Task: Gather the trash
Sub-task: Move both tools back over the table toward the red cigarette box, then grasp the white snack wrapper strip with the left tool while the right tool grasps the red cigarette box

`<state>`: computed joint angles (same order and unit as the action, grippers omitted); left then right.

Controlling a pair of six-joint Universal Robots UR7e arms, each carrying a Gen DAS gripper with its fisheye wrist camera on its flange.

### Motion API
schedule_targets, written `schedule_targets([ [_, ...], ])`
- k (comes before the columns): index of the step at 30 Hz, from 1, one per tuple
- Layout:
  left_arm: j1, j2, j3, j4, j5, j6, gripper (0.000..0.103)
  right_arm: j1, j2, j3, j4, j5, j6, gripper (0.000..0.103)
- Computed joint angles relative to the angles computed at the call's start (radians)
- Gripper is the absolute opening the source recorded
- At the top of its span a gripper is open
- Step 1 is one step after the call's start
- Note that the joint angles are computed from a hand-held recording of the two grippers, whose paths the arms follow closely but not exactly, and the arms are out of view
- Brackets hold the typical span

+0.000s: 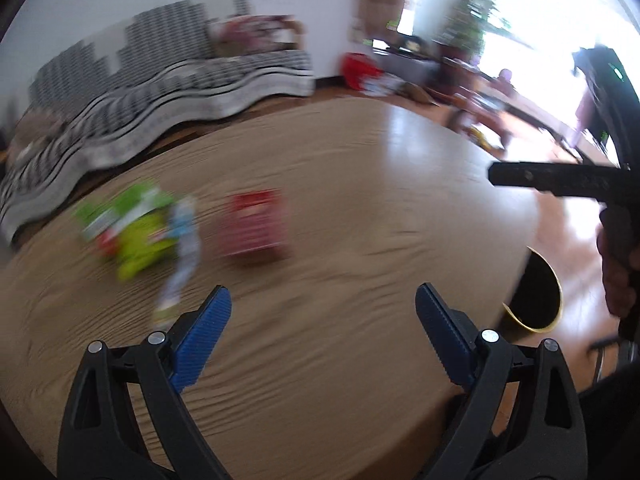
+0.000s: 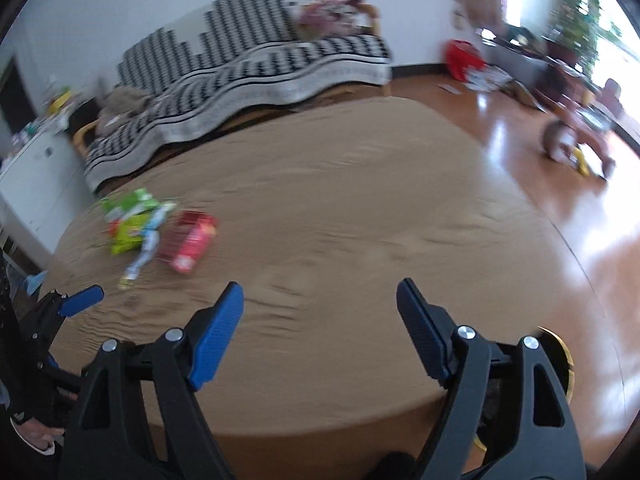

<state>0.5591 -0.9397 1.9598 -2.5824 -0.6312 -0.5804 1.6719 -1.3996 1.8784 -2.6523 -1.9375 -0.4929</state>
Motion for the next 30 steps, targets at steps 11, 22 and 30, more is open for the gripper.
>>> schedule_targets([
  [11,0.08,-0.208,0.14,0.127,0.108,-0.139,0.091,0.172,0.262,-0.003,-0.144,-0.074,0.03,0.078],
  [22,0.209,-0.088,0.044,0.013,0.024,0.011,0.09,0.171,0.4,-0.071,-0.17,-0.157,0.029,0.08],
  [30,0.235,-0.047,0.012,0.013,0.036,0.033,0.072,0.167,0.487,-0.137,-0.138,-0.187,0.053,0.08],
])
